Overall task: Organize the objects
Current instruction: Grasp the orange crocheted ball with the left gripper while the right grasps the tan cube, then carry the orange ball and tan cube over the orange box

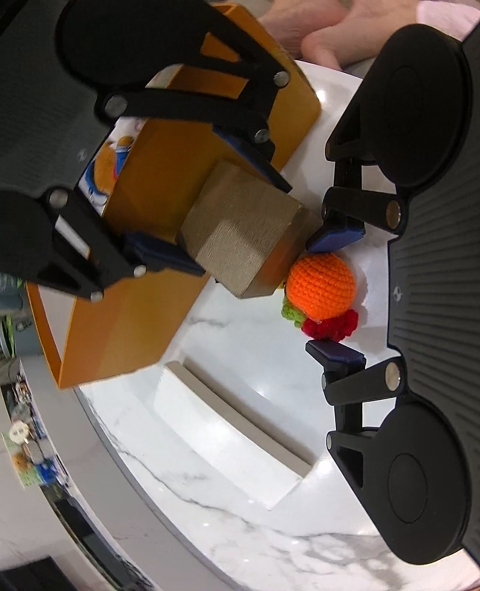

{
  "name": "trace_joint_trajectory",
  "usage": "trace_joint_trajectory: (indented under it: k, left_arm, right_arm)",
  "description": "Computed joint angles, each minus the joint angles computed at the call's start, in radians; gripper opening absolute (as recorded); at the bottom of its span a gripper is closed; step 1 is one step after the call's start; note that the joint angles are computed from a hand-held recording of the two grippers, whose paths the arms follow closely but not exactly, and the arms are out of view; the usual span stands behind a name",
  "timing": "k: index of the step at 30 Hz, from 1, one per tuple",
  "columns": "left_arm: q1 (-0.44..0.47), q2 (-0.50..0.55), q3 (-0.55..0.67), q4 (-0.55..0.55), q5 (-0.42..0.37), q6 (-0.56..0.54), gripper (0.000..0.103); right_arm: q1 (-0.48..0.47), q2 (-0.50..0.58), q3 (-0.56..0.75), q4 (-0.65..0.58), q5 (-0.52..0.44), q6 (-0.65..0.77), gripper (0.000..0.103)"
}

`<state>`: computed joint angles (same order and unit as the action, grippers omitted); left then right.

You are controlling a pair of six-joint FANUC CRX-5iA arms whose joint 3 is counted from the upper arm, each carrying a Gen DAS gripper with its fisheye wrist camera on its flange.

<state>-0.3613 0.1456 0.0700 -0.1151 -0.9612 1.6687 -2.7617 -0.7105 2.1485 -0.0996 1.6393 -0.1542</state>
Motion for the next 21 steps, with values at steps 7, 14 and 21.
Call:
trace_joint_trajectory:
  k: [7,14,21]
  left_arm:
    - [-0.027,-0.049,-0.022,-0.076,0.009,0.184,0.056]
    - [-0.033,-0.134,0.002,-0.117,-0.021,0.233,0.056]
    - [-0.059,-0.125,0.115,-0.122,-0.016,0.188,0.056]
  right_arm:
    - [-0.015,0.065,0.102,-0.043,-0.055,0.026,0.065]
    - [-0.041,0.14,0.158,-0.131,-0.105,0.046,0.064]
    - [-0.095,0.226,0.206,-0.169,-0.159,0.073,0.063]
